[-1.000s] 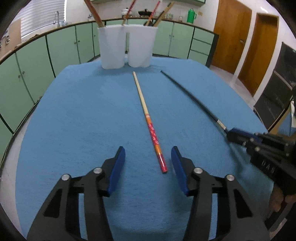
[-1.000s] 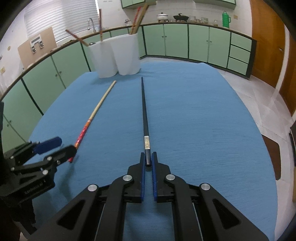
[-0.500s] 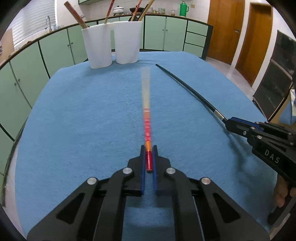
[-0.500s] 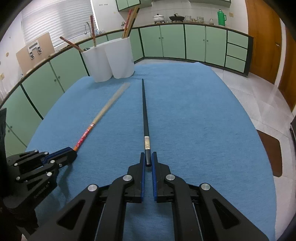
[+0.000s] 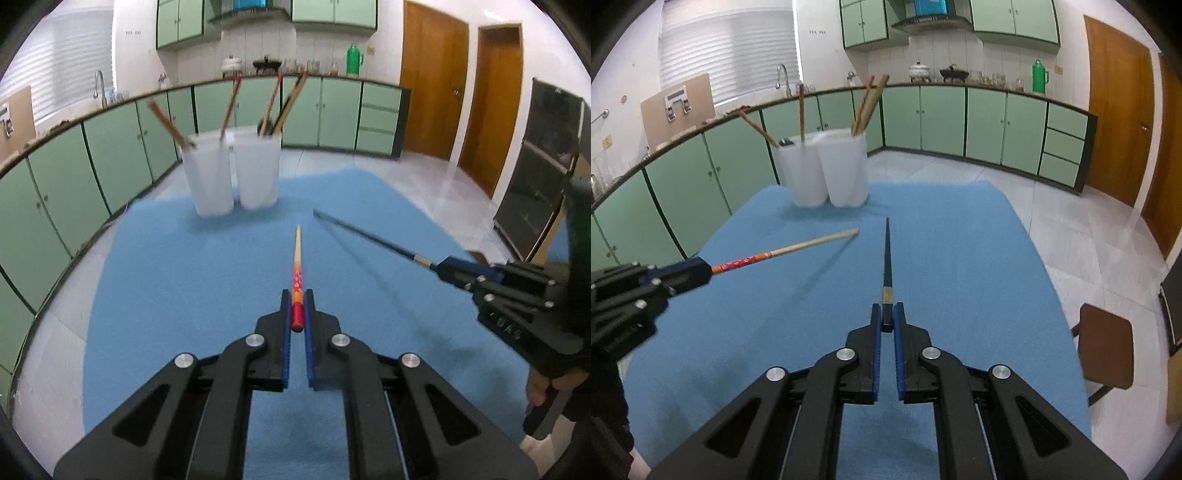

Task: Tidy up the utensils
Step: 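Lift both chopsticks and carry them over the white holder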

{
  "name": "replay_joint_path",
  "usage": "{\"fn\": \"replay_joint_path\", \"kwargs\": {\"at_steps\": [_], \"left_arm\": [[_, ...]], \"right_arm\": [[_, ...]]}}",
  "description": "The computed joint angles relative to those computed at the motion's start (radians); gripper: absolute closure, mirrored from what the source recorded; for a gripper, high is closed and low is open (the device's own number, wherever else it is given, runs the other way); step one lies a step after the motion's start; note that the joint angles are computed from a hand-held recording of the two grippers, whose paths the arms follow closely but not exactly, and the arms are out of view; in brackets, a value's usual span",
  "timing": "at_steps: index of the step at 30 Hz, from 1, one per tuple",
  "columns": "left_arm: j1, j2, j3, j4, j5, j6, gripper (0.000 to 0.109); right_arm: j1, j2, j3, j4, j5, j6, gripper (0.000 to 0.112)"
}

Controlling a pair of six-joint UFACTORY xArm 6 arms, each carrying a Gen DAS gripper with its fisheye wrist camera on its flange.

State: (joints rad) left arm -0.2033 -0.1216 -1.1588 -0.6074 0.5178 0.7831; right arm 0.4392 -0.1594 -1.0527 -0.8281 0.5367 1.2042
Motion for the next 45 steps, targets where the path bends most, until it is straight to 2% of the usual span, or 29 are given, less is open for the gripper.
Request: {"fn": "replay_joint_path", "kwargs": {"at_steps": [7,17,23,34,41,45], "left_arm": [[0.02,-0.006,-0.097,-0.099,0.022,0.056,0.103],[0.027,0.009,-0.199,-0.148,0.037,0.097,0.103],[0.03,0.004,-0.209,-0.167,0.047,0.128,0.103],[0.054,0.045,-0.275,-0.223,0.058,0.183,0.104],[0.066,0.122,-0.406,-0.256,0.053,0.2,0.103],[0.063,0.192,-0.522,-0.253,0.04,0.188,0.103]], "right_arm": [[-0.01,-0.014,-0.054,0.013,-0.008,-0.037,0.106],[-0.026,0.001,-0.161,0.095,-0.017,-0.164,0.106],[-0.033,0.037,-0.251,0.251,-0.003,-0.33,0.106],[-0.039,0.091,-0.385,0.446,0.015,-0.549,0.106],[-0.044,0.175,-0.558,0.467,0.053,-0.638,0.106],[-0.047,0.274,-0.727,0.452,0.08,-0.684,0.106]]}}
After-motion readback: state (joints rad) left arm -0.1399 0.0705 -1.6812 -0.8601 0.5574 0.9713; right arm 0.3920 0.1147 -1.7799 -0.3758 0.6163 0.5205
